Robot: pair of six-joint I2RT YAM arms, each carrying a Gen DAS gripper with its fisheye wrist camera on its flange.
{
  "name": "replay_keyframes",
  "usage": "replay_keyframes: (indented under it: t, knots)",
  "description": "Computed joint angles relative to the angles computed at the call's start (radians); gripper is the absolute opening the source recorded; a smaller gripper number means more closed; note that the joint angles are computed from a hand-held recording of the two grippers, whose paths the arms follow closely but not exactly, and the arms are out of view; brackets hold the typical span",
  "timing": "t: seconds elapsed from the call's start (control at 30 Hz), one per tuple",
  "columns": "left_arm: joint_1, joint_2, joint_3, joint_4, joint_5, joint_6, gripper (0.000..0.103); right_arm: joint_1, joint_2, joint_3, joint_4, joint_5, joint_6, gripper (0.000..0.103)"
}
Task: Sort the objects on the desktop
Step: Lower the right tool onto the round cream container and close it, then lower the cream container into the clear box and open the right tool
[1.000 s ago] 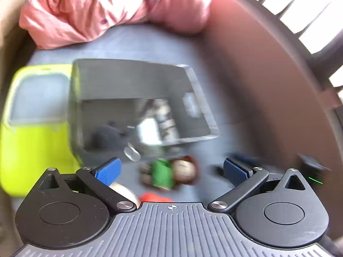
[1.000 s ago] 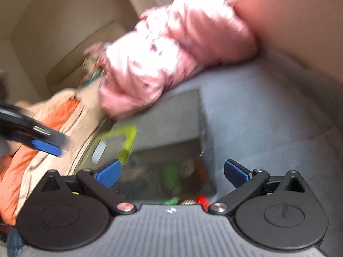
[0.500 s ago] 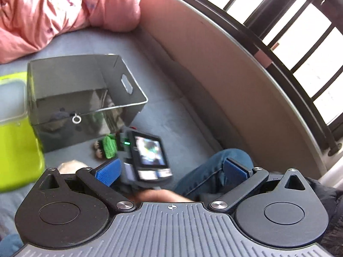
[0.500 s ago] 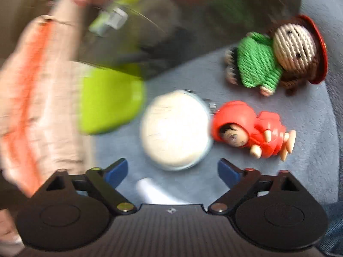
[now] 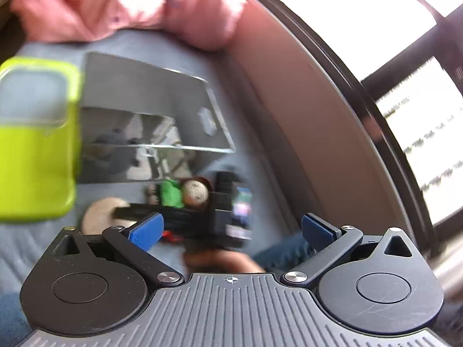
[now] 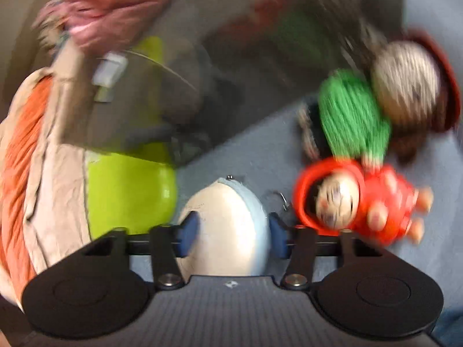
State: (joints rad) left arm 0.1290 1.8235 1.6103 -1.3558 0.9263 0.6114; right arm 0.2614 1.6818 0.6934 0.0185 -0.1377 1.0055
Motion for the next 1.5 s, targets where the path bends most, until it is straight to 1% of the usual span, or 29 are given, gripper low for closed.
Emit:
replay_keyframes:
  t: [0.03,0.1,0.13,0.23,0.27,0.33,0.37,0.4,0.43,0.5,0.57,0.6,0.67,0.7,0.73,0.8,0.93,1.0,1.07,1.1,1.13,1.17,1.2,1.3,1.37,1.43,1.47,1.5]
  knots:
    - [0.02,0.023,0.015,0.006,0.012,-0.031,0.103,-0.009,-0.037,-0.009,-0.009,-0.011,-0.035,0.041]
    - [0.057,0.071,0.049,0.021,0.037,-0.094,0.103,-0.051,-0.128,-0.015,-0.084,-0.064,-0.092,0.039]
    - [0.07,0.085,0.058,0.043,0.044,-0.131,0.103,-0.073,-0.183,-0.013,-0.137,-0.083,-0.127,0.039]
    - [0.085,0.098,0.055,0.152,0.05,-0.255,0.103,-0.158,-0.351,0.044,-0.35,-0.129,-0.278,0.039]
    - [0.082,0.102,0.047,0.191,0.056,-0.3,0.103,-0.191,-0.406,0.087,-0.445,-0.151,-0.328,0.039]
    - [0.055,0.116,0.022,0.273,0.054,-0.391,0.103,-0.275,-0.465,0.198,-0.59,-0.192,-0.433,0.039]
    - [0.037,0.125,0.008,0.315,0.048,-0.437,0.103,-0.292,-0.464,0.273,-0.643,-0.18,-0.472,0.039]
    - [0.015,0.137,-0.002,0.35,0.036,-0.474,0.103,-0.307,-0.429,0.359,-0.677,-0.163,-0.507,0.039]
    - [-0.025,0.162,0.001,0.358,0.005,-0.48,0.103,-0.326,-0.383,0.444,-0.705,-0.146,-0.547,0.039]
    - [-0.118,0.229,0.032,0.321,-0.056,-0.434,0.103,-0.325,-0.283,0.581,-0.737,-0.055,-0.606,0.039]
    - [-0.22,0.321,0.076,0.227,-0.096,-0.307,0.103,-0.32,-0.132,0.721,-0.759,0.052,-0.666,0.039]
    - [-0.257,0.346,0.074,0.205,-0.111,-0.255,0.103,-0.314,-0.058,0.768,-0.76,0.097,-0.693,0.039]
    - [-0.312,0.353,0.03,0.239,-0.162,-0.207,0.103,-0.28,0.114,0.877,-0.768,0.178,-0.697,0.039]
    - [-0.336,0.355,0.009,0.261,-0.191,-0.19,0.103,-0.288,0.176,0.902,-0.785,0.179,-0.703,0.039]
    - [-0.346,0.345,-0.017,0.304,-0.228,-0.191,0.103,-0.292,0.261,0.967,-0.812,0.172,-0.689,0.039]
    - [-0.348,0.342,-0.04,0.364,-0.269,-0.202,0.103,-0.3,0.381,1.049,-0.867,0.137,-0.641,0.039]
    - [-0.327,0.399,0.019,0.343,-0.266,-0.214,0.103,-0.32,0.513,1.115,-0.928,0.043,-0.609,0.039]
    - [-0.323,0.395,0.012,0.354,-0.269,-0.207,0.103,-0.326,0.522,1.094,-0.937,0.017,-0.596,0.04]
    - [-0.322,0.388,0.009,0.349,-0.261,-0.198,0.103,-0.337,0.551,1.128,-0.96,0.0,-0.592,0.041]
    - [-0.321,0.384,0.008,0.344,-0.256,-0.193,0.103,-0.337,0.583,1.176,-0.995,-0.001,-0.59,0.043]
    - [-0.321,0.38,0.004,0.344,-0.251,-0.188,0.103,-0.338,0.599,1.207,-1.03,0.009,-0.588,0.053]
    - [-0.321,0.374,-0.004,0.35,-0.245,-0.184,0.103,-0.334,0.617,1.241,-1.059,0.029,-0.581,0.06]
    - [-0.319,0.368,-0.01,0.352,-0.236,-0.174,0.103,-0.33,0.606,1.224,-1.048,0.043,-0.584,0.066]
    - [-0.313,0.356,-0.023,0.346,-0.197,-0.136,0.103,-0.318,0.529,1.141,-1.008,0.087,-0.618,0.067]
    - [-0.31,0.364,-0.016,0.322,-0.162,-0.096,0.103,-0.315,0.468,1.086,-0.983,0.111,-0.642,0.069]
    - [-0.296,0.415,0.04,0.247,-0.116,-0.055,0.103,-0.316,0.402,1.032,-0.954,0.126,-0.652,0.069]
    - [-0.283,0.451,0.081,0.205,-0.087,-0.054,0.103,-0.322,0.331,0.965,-0.92,0.129,-0.648,0.069]
    - [-0.265,0.48,0.112,0.182,-0.06,-0.076,0.103,-0.327,0.25,0.887,-0.876,0.13,-0.647,0.069]
